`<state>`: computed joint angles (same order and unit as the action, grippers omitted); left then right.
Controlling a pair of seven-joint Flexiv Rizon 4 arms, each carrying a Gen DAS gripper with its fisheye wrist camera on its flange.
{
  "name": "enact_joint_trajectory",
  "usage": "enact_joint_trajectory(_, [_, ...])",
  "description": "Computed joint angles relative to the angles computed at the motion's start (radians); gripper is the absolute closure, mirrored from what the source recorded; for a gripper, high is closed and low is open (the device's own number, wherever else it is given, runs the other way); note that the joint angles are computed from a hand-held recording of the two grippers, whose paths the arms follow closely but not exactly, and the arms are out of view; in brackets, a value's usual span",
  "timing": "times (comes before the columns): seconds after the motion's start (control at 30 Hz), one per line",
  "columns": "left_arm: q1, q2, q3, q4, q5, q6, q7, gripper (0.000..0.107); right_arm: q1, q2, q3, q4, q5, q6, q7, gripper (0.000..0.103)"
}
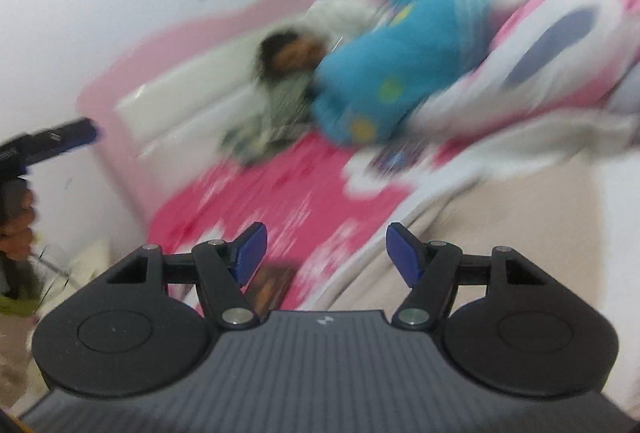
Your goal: Fold clothes
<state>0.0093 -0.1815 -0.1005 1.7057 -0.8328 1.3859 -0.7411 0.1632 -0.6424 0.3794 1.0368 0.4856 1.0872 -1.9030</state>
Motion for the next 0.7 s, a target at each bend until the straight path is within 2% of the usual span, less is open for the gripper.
enact_joint_trajectory(0.1, [0.004, 0.005, 0.01, 0.11, -0.047, -0.135, -0.012, 0.029, 0.043, -0.017, -0.009, 0.019, -0.038, -0.074, 0.01, 0.04])
enact_joint_trajectory(0.17, [-0.006, -0.008, 0.022, 0.162, -0.041, -0.186, -0.048, 0.034, 0.076, -0.019, -0.033, 0.038, -0.076, -0.104, 0.034, 0.044])
enact_joint_trajectory(0.27, [-0.031, -0.03, 0.036, 0.229, 0.021, -0.154, -0.105, 0.035, 0.112, -0.017, -0.068, 0.077, -0.137, -0.12, 0.075, 0.047])
enact_joint_trajectory(0.37, [-0.03, -0.051, 0.018, 0.268, 0.024, -0.105, -0.109, 0.035, 0.108, 0.015, -0.066, 0.139, -0.156, -0.098, 0.076, 0.048])
enact_joint_trajectory(0.47, [0.0, -0.045, -0.041, 0.297, -0.16, -0.112, -0.013, 0.035, 0.09, 0.053, -0.048, 0.199, -0.156, -0.082, 0.047, 0.047])
enact_joint_trajectory(0.57, [-0.002, -0.053, -0.051, 0.291, -0.307, -0.181, 0.071, 0.038, 0.098, 0.062, -0.052, 0.233, -0.178, -0.093, 0.032, 0.047])
enact_joint_trajectory(0.63, [-0.024, -0.059, -0.047, 0.29, -0.358, -0.186, 0.116, 0.048, 0.137, 0.062, -0.096, 0.262, -0.243, -0.08, 0.058, 0.048])
enact_joint_trajectory(0.7, [-0.049, -0.062, -0.045, 0.293, -0.407, -0.165, 0.16, 0.06, 0.179, 0.055, -0.152, 0.3, -0.338, -0.041, 0.094, 0.056])
